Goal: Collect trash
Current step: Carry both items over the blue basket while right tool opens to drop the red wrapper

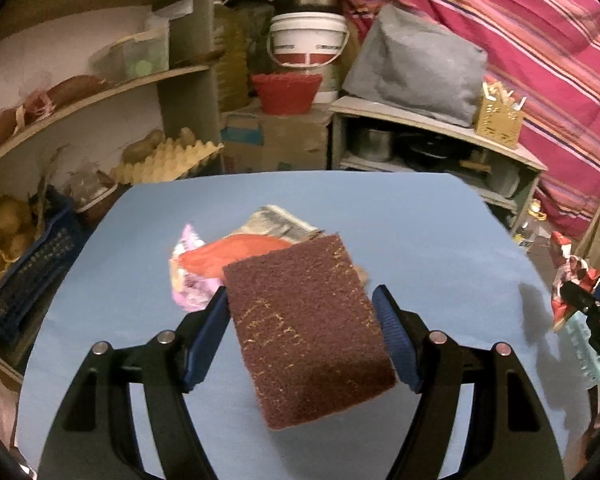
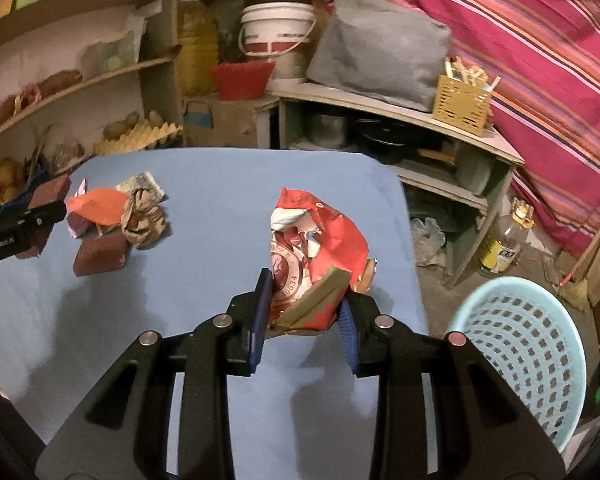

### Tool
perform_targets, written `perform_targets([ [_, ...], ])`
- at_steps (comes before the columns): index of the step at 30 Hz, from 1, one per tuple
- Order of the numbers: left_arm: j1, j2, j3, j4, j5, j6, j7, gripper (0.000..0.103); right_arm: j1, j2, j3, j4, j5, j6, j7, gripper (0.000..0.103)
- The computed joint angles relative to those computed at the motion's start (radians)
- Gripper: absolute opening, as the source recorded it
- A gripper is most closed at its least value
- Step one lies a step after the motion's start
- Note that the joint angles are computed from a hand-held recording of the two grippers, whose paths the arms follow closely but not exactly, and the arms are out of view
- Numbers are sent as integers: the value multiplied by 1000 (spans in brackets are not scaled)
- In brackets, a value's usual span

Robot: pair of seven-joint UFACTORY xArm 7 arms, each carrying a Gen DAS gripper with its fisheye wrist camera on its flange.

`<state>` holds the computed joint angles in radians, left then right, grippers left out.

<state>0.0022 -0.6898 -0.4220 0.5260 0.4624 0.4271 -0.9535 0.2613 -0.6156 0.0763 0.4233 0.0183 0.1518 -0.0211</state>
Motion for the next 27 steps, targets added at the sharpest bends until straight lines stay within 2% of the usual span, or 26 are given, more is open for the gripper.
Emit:
perform_targets([
  [1, 4, 6, -20, 16, 5, 3, -10, 71, 11, -17, -30, -6, 8, 9, -14, 31],
  [6, 12, 60, -89, 92, 36, 16, -66, 71, -6, -77, -92, -28, 28, 25, -57, 31],
  [10, 25, 115, -155, 158, 89, 28, -151, 71, -50, -126, -133, -50, 41, 31, -89, 31],
  [13, 19, 172, -189, 208, 134, 35, -214, 71, -86, -164, -195, -65, 54, 50, -136, 31],
  [22, 15, 392, -335, 410, 365, 116, -427, 72, -218, -222, -303, -87, 88, 95, -273, 31],
  [27, -18, 535, -395, 526, 505, 188, -527, 72, -246, -214, -353, -85, 124, 106, -344, 32],
])
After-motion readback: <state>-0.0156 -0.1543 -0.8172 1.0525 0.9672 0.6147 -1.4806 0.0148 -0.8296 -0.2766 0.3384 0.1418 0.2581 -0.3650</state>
